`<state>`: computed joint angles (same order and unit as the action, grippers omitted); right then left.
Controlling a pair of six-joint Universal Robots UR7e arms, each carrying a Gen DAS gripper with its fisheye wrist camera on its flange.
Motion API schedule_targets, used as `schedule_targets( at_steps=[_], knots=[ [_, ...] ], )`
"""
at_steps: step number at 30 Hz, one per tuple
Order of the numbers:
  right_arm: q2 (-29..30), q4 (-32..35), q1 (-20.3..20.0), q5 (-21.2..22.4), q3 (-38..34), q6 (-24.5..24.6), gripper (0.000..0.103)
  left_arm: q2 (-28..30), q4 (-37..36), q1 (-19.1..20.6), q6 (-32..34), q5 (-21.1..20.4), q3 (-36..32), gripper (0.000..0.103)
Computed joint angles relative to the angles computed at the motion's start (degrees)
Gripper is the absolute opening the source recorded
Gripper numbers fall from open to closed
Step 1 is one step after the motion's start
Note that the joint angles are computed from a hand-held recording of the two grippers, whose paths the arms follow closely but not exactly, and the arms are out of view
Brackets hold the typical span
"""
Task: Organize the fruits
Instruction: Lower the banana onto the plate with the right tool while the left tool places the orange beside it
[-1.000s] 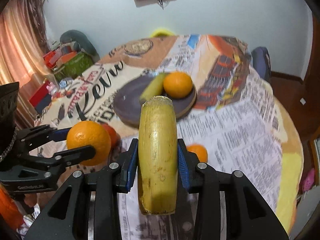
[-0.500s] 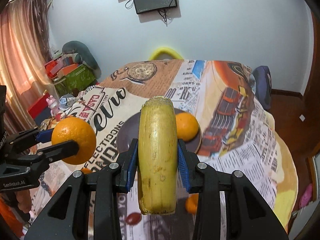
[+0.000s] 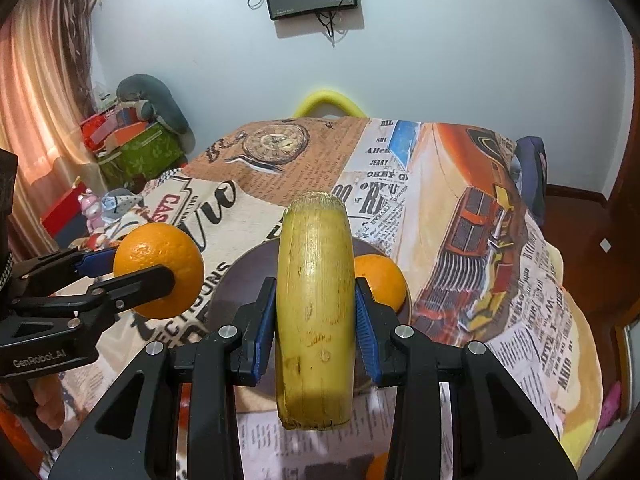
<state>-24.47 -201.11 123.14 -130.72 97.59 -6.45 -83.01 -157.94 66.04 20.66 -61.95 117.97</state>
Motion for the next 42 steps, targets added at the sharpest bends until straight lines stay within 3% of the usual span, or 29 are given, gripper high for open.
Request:
schedule_targets(
  at_steps=[24, 32, 42],
  knots=[
    [2.9, 8.4, -4.1, 1.7, -5.8, -1.2, 0.034, 13.9, 4.5, 3.5, -1.0, 2.4, -10.2, 0.057],
    [2.2, 9.0, -4.1, 2.2, -5.4, -1.2, 0.034, 14.0, 5.3, 3.9, -2.9, 1.5, -11.2, 0.057],
    [0.7, 6.6, -3.1, 1.8, -2.4, -0.2, 0.034, 8.8, 2.3, 1.7, -0.5, 2.5, -7.3, 0.058]
  ],
)
